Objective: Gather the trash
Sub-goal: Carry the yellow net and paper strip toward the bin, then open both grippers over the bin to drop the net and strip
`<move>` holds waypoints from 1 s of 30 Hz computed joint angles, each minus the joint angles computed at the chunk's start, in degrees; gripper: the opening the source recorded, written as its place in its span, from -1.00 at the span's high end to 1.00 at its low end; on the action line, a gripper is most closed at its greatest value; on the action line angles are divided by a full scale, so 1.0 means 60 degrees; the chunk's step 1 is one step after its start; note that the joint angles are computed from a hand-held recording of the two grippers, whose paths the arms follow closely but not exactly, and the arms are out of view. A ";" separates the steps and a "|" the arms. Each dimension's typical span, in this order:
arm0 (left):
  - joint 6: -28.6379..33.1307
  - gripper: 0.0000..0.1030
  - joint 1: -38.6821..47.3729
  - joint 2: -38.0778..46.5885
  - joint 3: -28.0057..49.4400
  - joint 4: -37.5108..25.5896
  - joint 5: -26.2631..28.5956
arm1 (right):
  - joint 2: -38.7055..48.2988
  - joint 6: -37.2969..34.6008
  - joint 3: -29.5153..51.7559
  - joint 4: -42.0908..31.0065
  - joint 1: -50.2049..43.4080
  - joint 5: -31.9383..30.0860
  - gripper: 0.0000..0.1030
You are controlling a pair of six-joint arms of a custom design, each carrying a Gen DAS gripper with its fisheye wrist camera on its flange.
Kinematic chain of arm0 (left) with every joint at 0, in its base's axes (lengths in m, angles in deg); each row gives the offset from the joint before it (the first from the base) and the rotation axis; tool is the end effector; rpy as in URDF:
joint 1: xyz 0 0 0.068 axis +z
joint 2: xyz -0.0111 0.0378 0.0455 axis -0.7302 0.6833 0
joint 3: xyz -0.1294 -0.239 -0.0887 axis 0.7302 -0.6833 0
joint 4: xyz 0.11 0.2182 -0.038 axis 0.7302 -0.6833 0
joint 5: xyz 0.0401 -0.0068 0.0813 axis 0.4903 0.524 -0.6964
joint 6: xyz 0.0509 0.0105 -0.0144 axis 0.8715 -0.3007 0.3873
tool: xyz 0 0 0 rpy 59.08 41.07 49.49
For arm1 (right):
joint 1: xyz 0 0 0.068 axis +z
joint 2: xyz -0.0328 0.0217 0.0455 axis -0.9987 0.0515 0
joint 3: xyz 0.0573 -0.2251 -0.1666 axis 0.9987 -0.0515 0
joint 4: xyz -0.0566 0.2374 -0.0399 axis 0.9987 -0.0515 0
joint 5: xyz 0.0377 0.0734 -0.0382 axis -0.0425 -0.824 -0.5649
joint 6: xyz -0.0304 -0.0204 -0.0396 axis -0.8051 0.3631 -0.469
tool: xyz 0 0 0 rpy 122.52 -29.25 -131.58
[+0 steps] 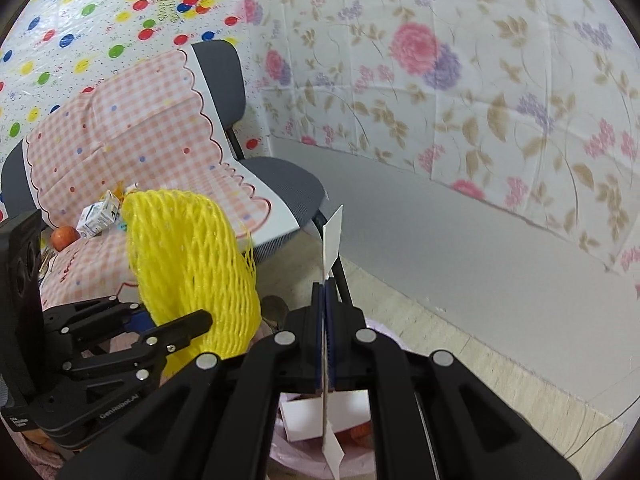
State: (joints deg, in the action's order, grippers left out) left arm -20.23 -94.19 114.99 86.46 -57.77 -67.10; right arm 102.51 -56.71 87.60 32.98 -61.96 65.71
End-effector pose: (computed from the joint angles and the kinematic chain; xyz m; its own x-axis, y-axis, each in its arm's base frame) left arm 0.2225 -0.2322 0.1732 -0.6036 0.2385 -0.7608 0.4841 0.8678 -0.1121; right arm 0.1911 0.0823 0.2009 -0.6111 0.0251 -0.7912 -0.1179 0.9855 0.1223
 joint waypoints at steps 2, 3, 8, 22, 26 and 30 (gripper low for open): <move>-0.0020 0.55 -0.0005 0.0145 0.0079 -0.0037 -0.0015 | 0.0116 0.0022 -0.0116 0.0194 -0.0137 -0.0169 0.96; -0.0026 0.51 -0.0007 0.0193 0.0126 -0.0072 -0.0033 | 0.0171 0.0036 -0.0138 0.0256 -0.0178 -0.0242 0.96; 0.0012 0.35 0.0009 0.0492 0.0509 -0.0369 0.0002 | 0.0600 -0.0064 -0.0235 0.0707 -0.0539 -0.0799 0.96; 0.0031 -0.43 0.0080 0.1058 0.1084 -0.0788 0.0462 | 0.1994 -0.0046 -0.0520 0.1672 -0.1650 -0.1854 0.92; -0.0076 -0.43 0.0237 0.0989 0.1033 -0.0844 0.0513 | 0.2015 -0.0044 -0.0496 0.1668 -0.1751 -0.1914 0.82; -0.0168 -0.43 0.0441 0.0379 0.0679 -0.0740 0.0262 | 0.1664 -0.0096 -0.0455 0.1475 -0.1769 -0.1891 0.82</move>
